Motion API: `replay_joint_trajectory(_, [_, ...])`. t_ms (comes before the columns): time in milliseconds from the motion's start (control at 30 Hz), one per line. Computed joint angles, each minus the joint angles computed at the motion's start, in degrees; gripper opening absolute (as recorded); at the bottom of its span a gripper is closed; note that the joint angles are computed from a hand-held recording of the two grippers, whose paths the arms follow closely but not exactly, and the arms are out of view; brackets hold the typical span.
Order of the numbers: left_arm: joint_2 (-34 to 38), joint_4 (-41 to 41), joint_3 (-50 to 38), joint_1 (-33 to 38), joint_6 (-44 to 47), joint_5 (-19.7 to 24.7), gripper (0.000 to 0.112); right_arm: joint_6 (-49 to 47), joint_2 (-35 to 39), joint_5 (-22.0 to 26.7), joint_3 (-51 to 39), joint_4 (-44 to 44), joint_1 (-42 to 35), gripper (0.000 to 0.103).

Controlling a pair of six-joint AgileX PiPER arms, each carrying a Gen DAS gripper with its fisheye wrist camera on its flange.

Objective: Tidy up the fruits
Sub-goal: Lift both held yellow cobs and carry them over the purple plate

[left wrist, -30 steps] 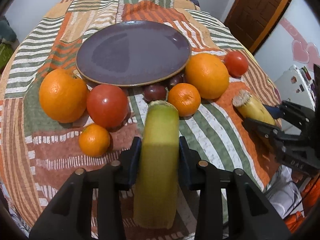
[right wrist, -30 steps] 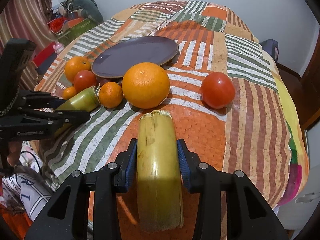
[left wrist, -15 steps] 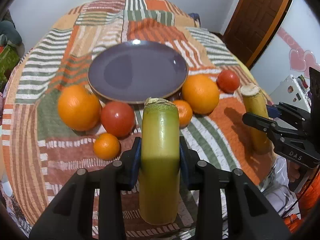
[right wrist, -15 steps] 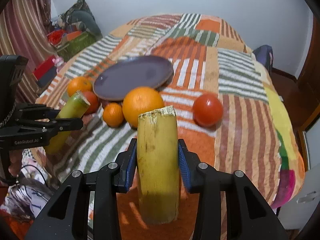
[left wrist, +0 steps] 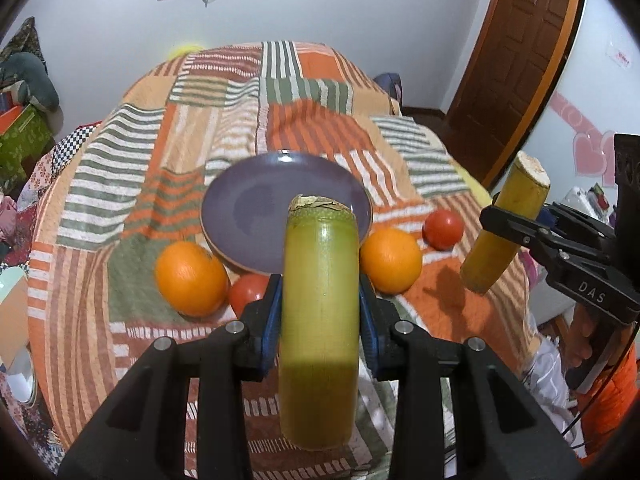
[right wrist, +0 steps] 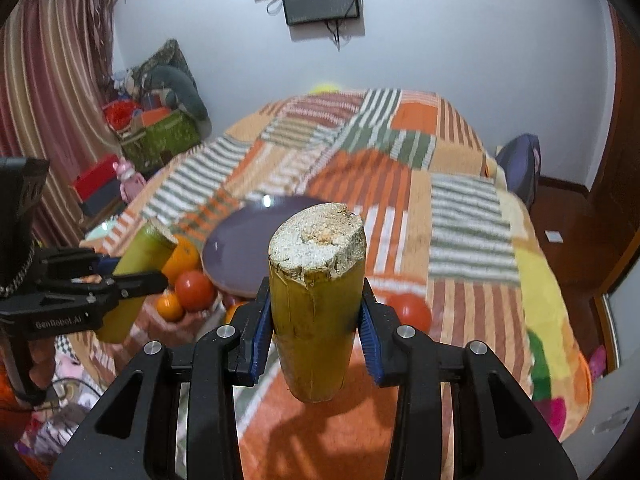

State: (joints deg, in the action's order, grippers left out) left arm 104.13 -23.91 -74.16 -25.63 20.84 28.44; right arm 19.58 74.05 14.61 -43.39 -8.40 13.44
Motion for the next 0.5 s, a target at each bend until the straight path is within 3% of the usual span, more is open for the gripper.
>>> replay_joint_trajectory(233, [1.06,0.73,-3.86,1.11,-1.46,-0.24,0.035,5.83,2.12,-1.39,-4.06,-7.80,1.11,0.035])
replay_joint_trajectory(500, [4.02,2.53,-9.52,2.68,-3.58,0.13,0.035,0.47,7.10,-2.99,-8.35,-3.61,1.56,0.035])
